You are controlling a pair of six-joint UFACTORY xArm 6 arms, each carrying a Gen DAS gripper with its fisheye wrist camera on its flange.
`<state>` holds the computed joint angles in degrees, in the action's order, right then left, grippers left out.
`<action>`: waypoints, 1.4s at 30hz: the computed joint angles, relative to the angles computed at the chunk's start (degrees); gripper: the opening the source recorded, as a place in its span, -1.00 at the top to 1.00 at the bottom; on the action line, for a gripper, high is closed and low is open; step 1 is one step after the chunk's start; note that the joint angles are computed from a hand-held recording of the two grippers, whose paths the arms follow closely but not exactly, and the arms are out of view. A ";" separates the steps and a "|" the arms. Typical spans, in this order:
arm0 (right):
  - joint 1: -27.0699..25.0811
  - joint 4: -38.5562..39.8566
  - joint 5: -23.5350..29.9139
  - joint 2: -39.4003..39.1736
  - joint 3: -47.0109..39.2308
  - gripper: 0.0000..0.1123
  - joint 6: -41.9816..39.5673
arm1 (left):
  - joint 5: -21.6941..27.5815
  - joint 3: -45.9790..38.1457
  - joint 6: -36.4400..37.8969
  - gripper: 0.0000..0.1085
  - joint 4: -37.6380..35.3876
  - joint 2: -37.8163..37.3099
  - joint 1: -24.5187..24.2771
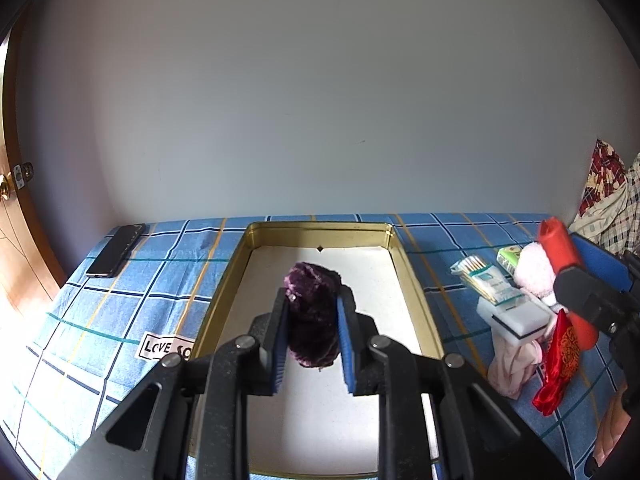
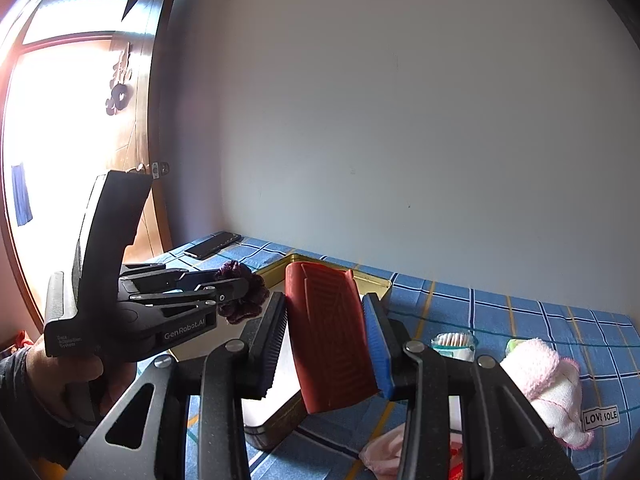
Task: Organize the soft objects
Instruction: 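Carry the scrunchie over the gold tin with the left tool while the right tool holds the pad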
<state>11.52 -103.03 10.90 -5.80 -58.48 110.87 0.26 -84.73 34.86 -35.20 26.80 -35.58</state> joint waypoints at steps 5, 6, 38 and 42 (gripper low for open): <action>-0.28 -2.19 0.05 1.64 -1.79 0.26 2.95 | 0.59 -1.83 -6.06 0.63 6.84 1.58 0.95; -0.35 -2.74 -0.03 2.01 -2.17 0.26 3.70 | 0.82 -2.32 -6.34 0.63 7.25 1.93 1.09; -0.19 1.33 1.84 6.73 -5.84 0.26 1.11 | 12.45 -17.63 -20.68 0.63 22.28 11.47 4.05; 0.00 3.66 2.01 7.18 -6.39 0.26 -1.38 | 16.41 -21.85 -24.95 0.63 27.13 13.85 4.43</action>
